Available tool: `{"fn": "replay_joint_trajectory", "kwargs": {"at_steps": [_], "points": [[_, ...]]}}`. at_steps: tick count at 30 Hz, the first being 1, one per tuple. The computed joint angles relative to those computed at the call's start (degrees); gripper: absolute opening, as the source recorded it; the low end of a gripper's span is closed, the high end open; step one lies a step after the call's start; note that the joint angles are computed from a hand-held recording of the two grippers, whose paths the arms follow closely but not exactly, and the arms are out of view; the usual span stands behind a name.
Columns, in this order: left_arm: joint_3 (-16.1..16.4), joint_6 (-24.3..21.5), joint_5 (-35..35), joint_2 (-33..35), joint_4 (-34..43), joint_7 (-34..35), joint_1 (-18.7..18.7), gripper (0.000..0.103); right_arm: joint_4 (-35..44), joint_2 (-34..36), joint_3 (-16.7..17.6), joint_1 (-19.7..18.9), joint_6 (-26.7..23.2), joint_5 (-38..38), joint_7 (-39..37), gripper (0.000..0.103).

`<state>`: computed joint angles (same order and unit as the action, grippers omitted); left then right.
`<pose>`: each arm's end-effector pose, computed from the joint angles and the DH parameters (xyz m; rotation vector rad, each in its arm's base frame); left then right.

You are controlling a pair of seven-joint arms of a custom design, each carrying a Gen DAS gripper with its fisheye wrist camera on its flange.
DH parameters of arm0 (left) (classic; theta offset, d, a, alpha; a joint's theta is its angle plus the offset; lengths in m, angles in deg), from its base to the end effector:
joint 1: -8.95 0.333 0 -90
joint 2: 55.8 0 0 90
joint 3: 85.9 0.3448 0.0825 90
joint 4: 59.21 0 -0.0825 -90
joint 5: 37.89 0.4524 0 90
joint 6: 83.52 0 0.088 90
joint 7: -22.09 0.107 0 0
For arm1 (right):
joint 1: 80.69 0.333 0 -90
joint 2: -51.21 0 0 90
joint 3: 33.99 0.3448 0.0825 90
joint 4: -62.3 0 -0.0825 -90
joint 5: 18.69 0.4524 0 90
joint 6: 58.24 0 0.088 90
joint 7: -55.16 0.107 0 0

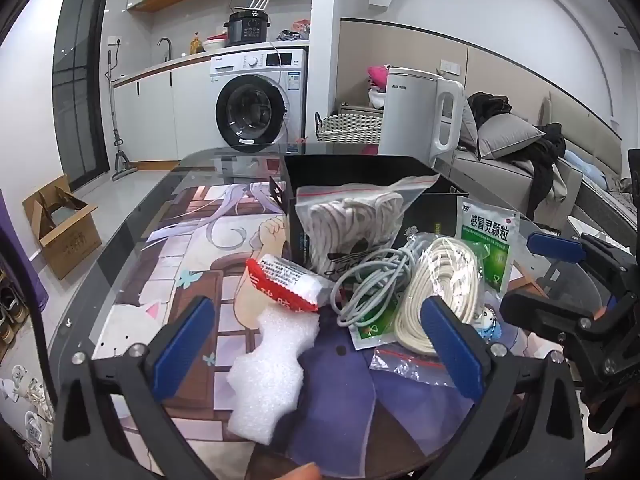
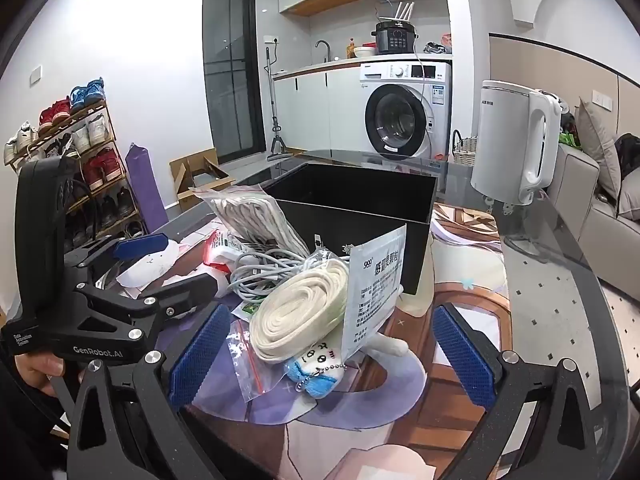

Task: Organize soft objects
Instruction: 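Move the right gripper toward the green-and-white medicine packet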

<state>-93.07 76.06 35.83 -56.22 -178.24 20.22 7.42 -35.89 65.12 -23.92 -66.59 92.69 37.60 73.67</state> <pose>0.6238 -0.1394 0.4825 -1.8536 1.2786 -0.8093 0.6918 0.2751 0.5173 -2.0705 0.6903 -0.3320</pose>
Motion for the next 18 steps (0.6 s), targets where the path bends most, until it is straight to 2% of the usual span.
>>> {"fn": "replay_joint_trajectory", "kwargs": {"at_steps": [2,3,4,5,9,18], "points": [[0.17,0.73,0.17,0.01,-0.02,-0.26,0.17,0.103,-0.06,-0.05,0.03,-0.01,0.24,0.09,-0.18,0.103],[0.17,-0.07,-3.62,0.85,0.97,3.85,0.16,0.103,-0.04,-0.06,0.01,-0.01,0.21,-0.01,-0.17,0.103],[0.27,0.04,-3.39,0.77,0.97,3.95,0.11,0.103,-0.05,-0.07,0.03,-0.04,0.26,0.09,-0.32,0.103],[-0.01,-0.81,0.36,-0.27,0.19,0.18,-0.26,0.103,-0.04,-0.06,0.01,-0.01,0.35,0.02,-0.29,0.103],[-0.25,-0.58,1.59,-0.19,0.23,-1.24,-0.21,0.103,1.02,1.14,-0.27,0.45,0.6,-1.6,1.39,0.103],[0.04,-0.01,-0.02,0.07,-0.13,0.83,-0.06,0.103,0.53,0.93,0.18,0.06,1.61,-2.96,3.16,0.103]]}}
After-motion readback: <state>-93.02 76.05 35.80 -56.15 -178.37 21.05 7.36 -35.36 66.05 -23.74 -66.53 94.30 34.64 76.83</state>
